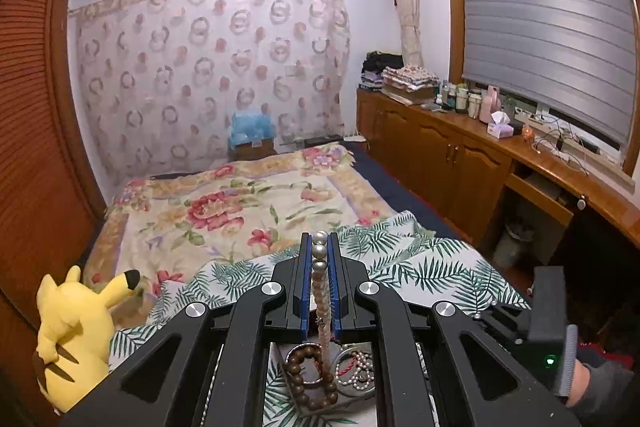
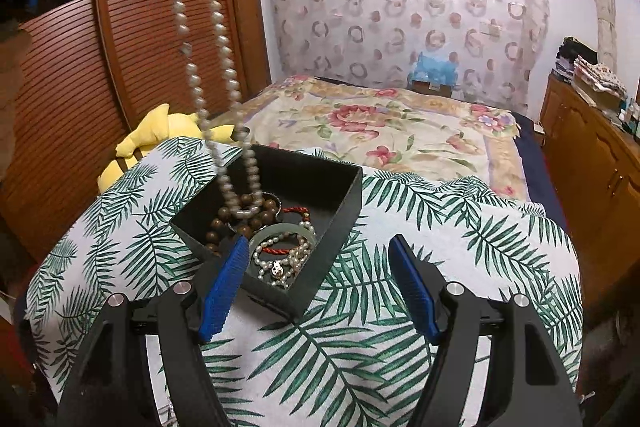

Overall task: Organize jewelry
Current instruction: 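Open both tools to drop the pearls and jade bangle into the box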

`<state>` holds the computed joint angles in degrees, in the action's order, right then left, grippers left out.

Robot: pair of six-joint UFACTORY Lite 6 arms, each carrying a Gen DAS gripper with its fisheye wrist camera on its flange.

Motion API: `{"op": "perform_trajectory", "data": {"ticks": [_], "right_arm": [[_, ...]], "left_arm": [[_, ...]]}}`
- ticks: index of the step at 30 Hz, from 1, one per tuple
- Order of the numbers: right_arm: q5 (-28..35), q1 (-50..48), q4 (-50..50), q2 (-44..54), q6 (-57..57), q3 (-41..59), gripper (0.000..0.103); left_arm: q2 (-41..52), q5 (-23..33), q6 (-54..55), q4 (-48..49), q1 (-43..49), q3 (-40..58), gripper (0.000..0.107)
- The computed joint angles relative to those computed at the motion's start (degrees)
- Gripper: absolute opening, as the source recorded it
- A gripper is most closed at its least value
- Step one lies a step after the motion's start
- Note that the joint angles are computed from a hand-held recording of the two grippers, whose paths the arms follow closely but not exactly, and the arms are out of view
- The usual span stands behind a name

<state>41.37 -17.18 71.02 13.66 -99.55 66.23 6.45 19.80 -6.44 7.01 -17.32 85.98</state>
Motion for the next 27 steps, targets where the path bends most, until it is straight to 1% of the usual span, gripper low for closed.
{"op": "perform_trajectory", "data": {"ticks": [4,9,14,15,16,17,18,21,23,24,25,26,27], "right_arm": [[0.96,-0.98,0.18,-0.83,-0.53,-0.79,0.074],[1.35,-1.61,0.96,-3.31,-1.73,-3.18,0.074],[1.13,-1.72,1.02,-4.24,-1.71,-4.35,0.074],[1.15,-1.79,1.01,-4.37,-1.74,-4.58,0.074],[1.22,-1.92,1.07,-4.65,-1.83,-4.96,0.074],[1.42,-2.19,1.2,-5.08,-2.13,-5.54,0.074],[1.63,-2.39,1.25,-5.43,-2.27,-5.88,0.074],[2.25,-3.06,1.75,-7.15,-3.31,-7.93,0.074],[2.69,-3.35,1.77,-7.99,-3.72,-8.83,0.074],[2.86,-3.43,1.86,-8.61,-4.03,-9.53,0.074],[2.92,-3.46,1.93,-9.08,-4.31,-10.1,0.074],[3.03,-3.49,2.0,-9.69,-4.65,-10.85,0.074],[2.97,-3.3,2.12,-10.02,-4.78,-11.3,0.074]], "left_arm": [[2.43,-0.14,0.55,-0.76,0.11,0.7,0.007],[4.37,-1.06,1.07,-1.38,0.69,-1.0,0.007],[3.85,-2.81,3.33,-3.08,1.72,-5.17,0.007],[3.54,-3.22,4.34,-4.2,1.82,-6.39,0.009],[2.8,-3.97,5.91,-5.77,1.99,-8.37,0.017],[1.69,-5.22,6.92,-6.6,2.18,-11.3,0.024],[0.31,-6.9,7.13,-6.66,2.36,-14.59,0.033],[-2.88,-9.71,7.88,-7.03,2.88,-22.27,0.034],[-4.86,-11.2,12.64,-11.81,3.8,-26.82,0.04],[-5.66,-11.81,14.66,-14.01,4.11,-28.57,0.048],[-6.43,-12.34,17.21,-16.6,4.44,-30.12,0.051],[-7.38,-12.99,17.9,-17.33,4.64,-31.98,0.052],[-8.09,-13.45,16.3,-15.65,4.74,-33.35,0.055]]}}
